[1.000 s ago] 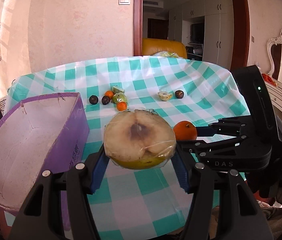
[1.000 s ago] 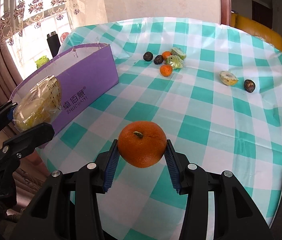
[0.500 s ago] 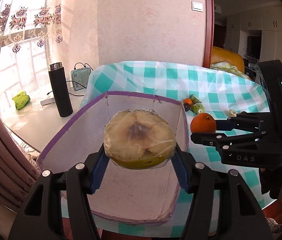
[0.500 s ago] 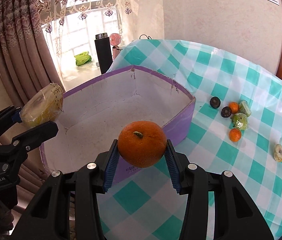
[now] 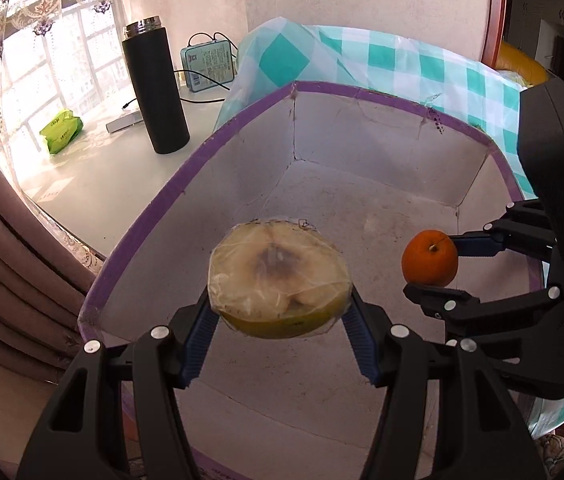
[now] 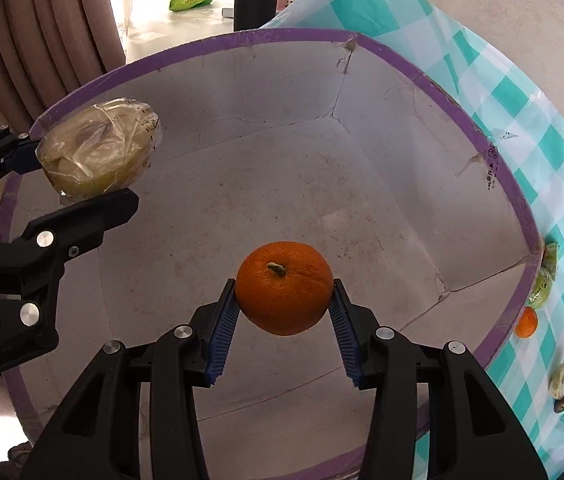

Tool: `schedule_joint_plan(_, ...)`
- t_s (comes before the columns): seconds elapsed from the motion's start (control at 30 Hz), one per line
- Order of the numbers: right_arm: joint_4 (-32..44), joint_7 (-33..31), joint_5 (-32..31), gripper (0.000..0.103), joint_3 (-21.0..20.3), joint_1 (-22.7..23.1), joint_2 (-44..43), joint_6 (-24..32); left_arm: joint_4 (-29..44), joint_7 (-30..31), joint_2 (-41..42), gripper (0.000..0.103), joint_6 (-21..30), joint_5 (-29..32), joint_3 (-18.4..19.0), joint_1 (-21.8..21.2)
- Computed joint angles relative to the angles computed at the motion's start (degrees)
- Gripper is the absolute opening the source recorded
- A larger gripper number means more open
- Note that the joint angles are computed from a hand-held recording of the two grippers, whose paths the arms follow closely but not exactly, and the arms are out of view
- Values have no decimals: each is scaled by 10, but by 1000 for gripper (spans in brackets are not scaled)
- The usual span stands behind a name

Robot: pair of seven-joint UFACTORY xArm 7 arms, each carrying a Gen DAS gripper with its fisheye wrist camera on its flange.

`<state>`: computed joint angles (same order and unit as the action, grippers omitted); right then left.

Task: Organize fruits
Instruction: 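Carry the wrapped fruit half with the left gripper while the right gripper carries the orange into the box, then open both grippers to drop the fruits into the purple-rimmed box, then grasp the dark brown round fruit with the right gripper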

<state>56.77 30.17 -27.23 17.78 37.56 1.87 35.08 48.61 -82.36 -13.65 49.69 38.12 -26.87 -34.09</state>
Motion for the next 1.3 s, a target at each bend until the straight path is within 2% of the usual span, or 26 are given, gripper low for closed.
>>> schedule_joint_plan(0.1,30,-40,26,45,1,4,27,50,3,33,17,60,1,-27,12,-2)
schedule_joint_plan(0.17,27,-51,35,46,-1,6,21,45,-3,41,17,60,-6,-43,19,-5)
schedule_joint_plan(0.2,22,-42,27,54,-4,6,16,38,-8,39,14,62,-13,-45,20,-4)
schedule_joint_plan(0.23,14,-34,25,70,-6,4,8,26,-11,36,11,69,-14,-42,18,-4)
schedule_joint_plan(0.3,1,-14,14,75,-8,-1,-5,13,-9,31,7,75,-7,-33,12,-4)
schedule_joint_plan(0.4,-19,-12,16,75,-5,-8,-20,-18,11,0,7,91,47,-4,-8,-3)
schedule_joint_plan(0.47,-39,-19,33,78,-2,-12,-42,-43,19,-31,-7,93,78,27,-23,-7)
schedule_joint_plan(0.5,-50,-3,29,87,2,-15,-58,-53,21,-50,-18,94,90,44,-31,-9)
schedule_joint_plan(0.53,-64,14,28,86,4,-19,-79,-68,27,-72,-27,98,106,64,-44,-9)
schedule_joint_plan(0.57,-77,7,49,86,2,-22,-97,-93,37,-95,-32,100,130,87,-60,-8)
schedule_joint_plan(0.67,-154,-54,153,87,-25,-11,-179,-217,88,-148,-24,100,213,171,-111,-10)
schedule_joint_plan(0.73,-218,-70,195,87,-44,-6,-243,-308,119,-175,-12,100,245,237,-136,-21)
schedule_joint_plan(0.77,-253,-67,205,87,-45,-16,-277,-354,138,-186,2,101,253,277,-147,-25)
schedule_joint_plan(0.83,-317,-43,222,87,-13,-76,-339,-424,171,-203,41,101,271,366,-171,-37)
schedule_joint_plan(0.87,-350,-21,230,87,-2,-103,-370,-440,187,-210,67,101,280,413,-181,-45)
schedule_joint_plan(0.9,-375,-16,248,87,-14,-110,-384,-448,205,-213,99,101,284,460,-187,-54)
schedule_joint_plan(0.97,-414,-11,264,87,-81,-77,-398,-420,253,-202,169,101,265,508,-183,-73)
schedule_joint_plan(1.0,-434,-5,269,87,-93,-85,-415,-390,275,-199,198,101,230,514,-176,-78)
schedule_joint_plan(1.03,-460,8,277,87,-84,-116,-431,-385,295,-198,224,101,186,517,-167,-80)
schedule_joint_plan(1.1,-526,37,286,87,-46,-197,-471,-415,339,-201,290,101,92,521,-150,-80)
schedule_joint_plan(1.17,-562,60,284,87,-4,-289,-500,-411,388,-216,363,101,-1,528,-132,-77)
schedule_joint_plan(1.2,-573,63,279,87,0,-326,-500,-410,420,-214,408,101,-51,527,-125,-75)
schedule_joint_plan(1.27,-582,60,268,87,-6,-393,-480,-409,503,-170,504,101,-99,500,-112,-85)
schedule_joint_plan(1.3,-584,56,265,87,-14,-424,-459,-425,556,-137,552,101,-93,482,-103,-102)
